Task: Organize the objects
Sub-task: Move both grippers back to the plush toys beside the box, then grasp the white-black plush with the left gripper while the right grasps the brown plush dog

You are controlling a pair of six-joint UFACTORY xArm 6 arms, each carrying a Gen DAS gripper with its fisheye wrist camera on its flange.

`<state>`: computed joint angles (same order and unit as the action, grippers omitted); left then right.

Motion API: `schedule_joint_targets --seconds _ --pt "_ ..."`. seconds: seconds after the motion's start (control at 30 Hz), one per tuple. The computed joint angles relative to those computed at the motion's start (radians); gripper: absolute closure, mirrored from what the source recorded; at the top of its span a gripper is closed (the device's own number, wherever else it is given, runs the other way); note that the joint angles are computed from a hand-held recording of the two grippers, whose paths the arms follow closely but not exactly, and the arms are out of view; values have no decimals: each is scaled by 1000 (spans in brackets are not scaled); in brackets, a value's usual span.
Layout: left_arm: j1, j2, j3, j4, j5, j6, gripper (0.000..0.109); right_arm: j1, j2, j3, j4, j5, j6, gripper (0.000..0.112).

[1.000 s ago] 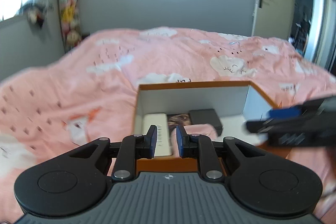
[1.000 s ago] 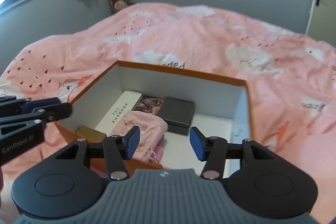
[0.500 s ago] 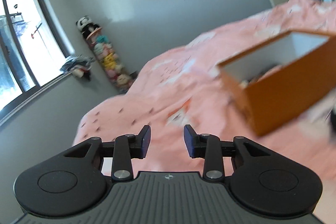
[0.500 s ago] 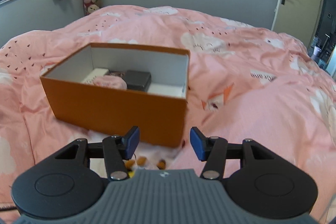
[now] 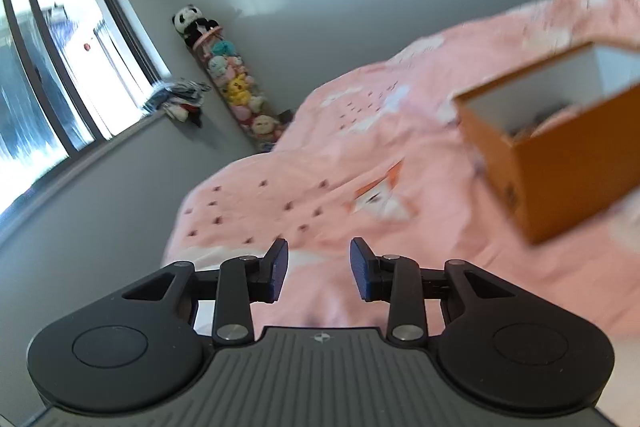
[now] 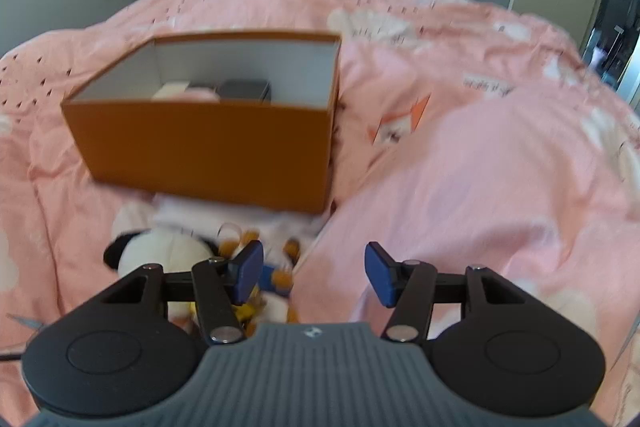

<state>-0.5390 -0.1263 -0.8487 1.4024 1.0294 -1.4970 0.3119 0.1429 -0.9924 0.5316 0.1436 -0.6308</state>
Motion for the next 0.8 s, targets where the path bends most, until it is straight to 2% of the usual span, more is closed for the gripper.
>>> schedule_joint_targets --seconds 0.1,0.17,0.3,0.43,0.53,0.63,0.73,0.8 --pt "6 5 -36 -46 -83 10 68 -13 6 -12 3 72 -1 58" --pt "7 15 -56 -81 -131 10 68 -22 17 -25 -15 109 24 68" --pt "7 45 -96 -163 -222 51 68 -28 37 -41 -67 154 78 68" --pt "23 81 -132 -259 -354 101 68 -11 48 -52 0 189 -23 65" --pt "49 118 -157 -388 -509 173 68 -9 57 -64 44 218 -73 60" --pt "63 170 -182 -579 -648 286 68 -14 57 -67 50 232 -70 60" --pt "45 231 -228 -738 -686 443 68 -16 30 -50 138 229 -163 61" --pt "24 272 -270 -791 -677 543 68 -23 16 -49 166 269 -202 69"
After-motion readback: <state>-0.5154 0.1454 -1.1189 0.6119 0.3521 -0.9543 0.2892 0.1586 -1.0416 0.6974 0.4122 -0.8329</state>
